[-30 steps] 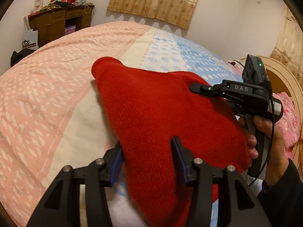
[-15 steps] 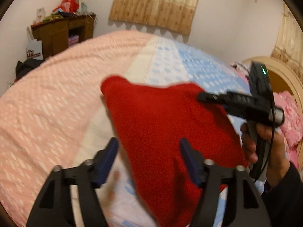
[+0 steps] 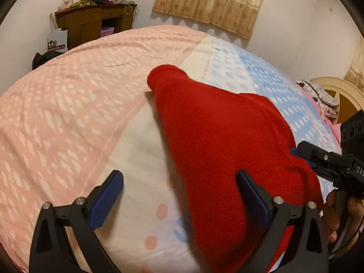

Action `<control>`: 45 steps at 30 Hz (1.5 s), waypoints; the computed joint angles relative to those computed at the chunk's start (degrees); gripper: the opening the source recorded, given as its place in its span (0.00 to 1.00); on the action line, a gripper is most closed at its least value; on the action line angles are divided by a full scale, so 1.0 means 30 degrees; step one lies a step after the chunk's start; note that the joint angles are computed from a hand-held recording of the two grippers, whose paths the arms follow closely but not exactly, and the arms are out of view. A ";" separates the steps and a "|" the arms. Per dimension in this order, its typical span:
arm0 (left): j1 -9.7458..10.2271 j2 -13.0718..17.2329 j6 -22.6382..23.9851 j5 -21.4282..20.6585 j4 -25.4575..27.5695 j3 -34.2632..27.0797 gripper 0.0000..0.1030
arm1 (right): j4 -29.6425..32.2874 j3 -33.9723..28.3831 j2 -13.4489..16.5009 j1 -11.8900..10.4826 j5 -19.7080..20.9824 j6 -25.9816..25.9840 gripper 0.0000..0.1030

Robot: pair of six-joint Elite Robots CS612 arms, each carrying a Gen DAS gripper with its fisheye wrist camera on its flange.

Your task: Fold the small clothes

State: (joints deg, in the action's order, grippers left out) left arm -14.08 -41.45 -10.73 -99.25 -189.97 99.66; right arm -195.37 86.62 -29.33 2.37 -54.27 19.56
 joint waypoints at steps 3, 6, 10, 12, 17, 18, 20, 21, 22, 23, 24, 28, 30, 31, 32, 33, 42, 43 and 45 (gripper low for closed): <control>0.0082 -0.0061 -0.0580 -0.0284 0.0036 0.0069 1.00 | -0.0775 -0.0088 0.0248 -0.0182 0.0607 0.0592 0.59; -0.0033 -0.0488 -0.0370 0.0278 -0.0253 0.0586 1.00 | -0.1167 0.0824 -0.0424 -0.0034 -0.0727 0.0838 0.60; -0.0206 -0.1074 -0.0432 0.1019 -0.1640 0.1171 1.00 | -0.2697 0.2647 -0.1663 0.0614 -0.4999 0.0982 0.63; -0.0275 -0.1369 -0.0627 0.1120 -0.2887 0.1540 1.00 | -0.3248 0.3318 -0.2237 0.1174 -0.7987 0.0625 0.63; -0.0572 -0.1970 0.0333 0.1192 -0.5176 0.2359 1.00 | -0.5283 0.4561 -0.3147 0.1999 -1.0914 -0.0689 0.66; -0.0586 -0.2021 0.0500 0.1102 -0.5364 0.2431 1.00 | -0.5433 0.4658 -0.3232 0.2056 -1.1137 -0.0964 0.66; -0.0563 -0.2157 0.0923 0.0700 -0.5661 0.2571 1.00 | -0.5867 0.4978 -0.3457 0.2146 -1.1388 -0.1197 0.66; -0.0546 -0.2194 0.0976 0.0597 -0.5762 0.2617 1.00 | -0.6026 0.5067 -0.3547 0.2201 -1.1446 -0.1141 0.66; -0.0506 -0.2232 0.0988 0.0478 -0.5904 0.2656 1.00 | -0.6167 0.5177 -0.3631 0.2250 -1.1538 -0.1087 0.67; -0.0442 -0.2266 0.0940 0.0314 -0.5998 0.2678 1.00 | -0.6246 0.5259 -0.3714 0.2309 -1.1695 -0.1083 0.67; -0.0438 -0.2316 0.0849 0.0201 -0.6023 0.2701 1.00 | -0.6318 0.5325 -0.3786 0.2392 -1.1899 -0.1122 0.67; -0.0362 -0.2414 0.0595 -0.0058 -0.6421 0.2776 1.00 | -0.6381 0.5511 -0.4055 0.2659 -1.2552 -0.1344 0.67; -0.0366 -0.2380 0.0574 -0.0021 -0.6489 0.2738 1.00 | -0.6448 0.5615 -0.4155 0.2691 -1.2600 -0.1310 0.67; -0.0368 -0.2376 0.0553 -0.0007 -0.6483 0.2740 1.00 | -0.6454 0.5656 -0.4205 0.2726 -1.2681 -0.1307 0.67; -0.0362 -0.2379 0.0538 -0.0027 -0.6463 0.2741 1.00 | -0.6492 0.5693 -0.4234 0.2734 -1.2702 -0.1313 0.67; -0.0349 -0.2353 0.0471 -0.0062 -0.6434 0.2730 1.00 | -0.6529 0.5700 -0.4235 0.2726 -1.2669 -0.1321 0.67; -0.0379 -0.2337 0.0503 -0.0013 -0.6391 0.2796 1.00 | -0.6525 0.5723 -0.4243 0.2720 -1.2681 -0.1271 0.67; -0.0390 -0.2334 0.0557 -0.0028 -0.6406 0.2804 1.00 | -0.6537 0.5799 -0.4288 0.2687 -1.2648 -0.1214 0.67; -0.0446 -0.2338 0.0664 0.0014 -0.6431 0.2850 1.00 | -0.6598 0.5925 -0.4347 0.2620 -1.2582 -0.1058 0.67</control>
